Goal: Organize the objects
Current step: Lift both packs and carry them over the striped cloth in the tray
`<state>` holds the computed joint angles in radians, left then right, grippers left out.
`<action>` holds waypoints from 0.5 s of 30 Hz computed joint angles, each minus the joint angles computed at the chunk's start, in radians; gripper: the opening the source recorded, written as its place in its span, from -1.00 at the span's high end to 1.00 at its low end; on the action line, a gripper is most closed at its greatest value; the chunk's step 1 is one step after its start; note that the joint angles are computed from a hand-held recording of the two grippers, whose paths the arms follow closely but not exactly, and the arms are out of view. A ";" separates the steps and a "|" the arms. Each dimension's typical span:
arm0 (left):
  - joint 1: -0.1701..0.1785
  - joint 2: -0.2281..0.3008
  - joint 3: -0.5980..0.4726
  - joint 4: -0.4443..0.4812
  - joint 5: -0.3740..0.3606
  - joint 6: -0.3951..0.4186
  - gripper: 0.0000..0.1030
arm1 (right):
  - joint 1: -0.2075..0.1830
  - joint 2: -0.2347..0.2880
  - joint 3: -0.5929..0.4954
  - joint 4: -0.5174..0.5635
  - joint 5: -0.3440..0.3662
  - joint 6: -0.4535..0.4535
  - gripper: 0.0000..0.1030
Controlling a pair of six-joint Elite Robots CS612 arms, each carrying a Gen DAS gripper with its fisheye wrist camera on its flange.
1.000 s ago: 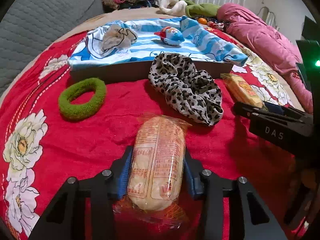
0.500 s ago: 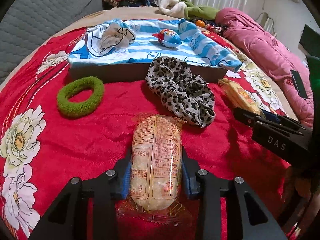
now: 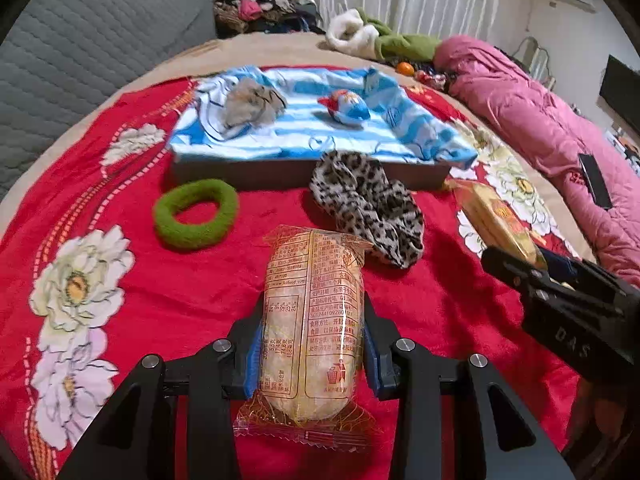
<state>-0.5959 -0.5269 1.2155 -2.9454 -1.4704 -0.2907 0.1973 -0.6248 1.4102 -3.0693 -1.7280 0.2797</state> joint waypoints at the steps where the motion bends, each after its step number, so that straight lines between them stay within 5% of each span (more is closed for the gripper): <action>1: -0.001 -0.007 0.010 -0.013 0.014 -0.001 0.21 | 0.003 -0.004 0.006 -0.010 -0.002 0.001 0.08; 15: 0.002 -0.093 0.125 -0.128 0.071 -0.006 0.21 | 0.049 -0.066 0.061 -0.108 -0.047 -0.022 0.08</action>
<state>-0.5940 -0.6202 1.3407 -3.0736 -1.3990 -0.2966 0.2459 -0.6904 1.4710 -3.1769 -1.7750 0.2580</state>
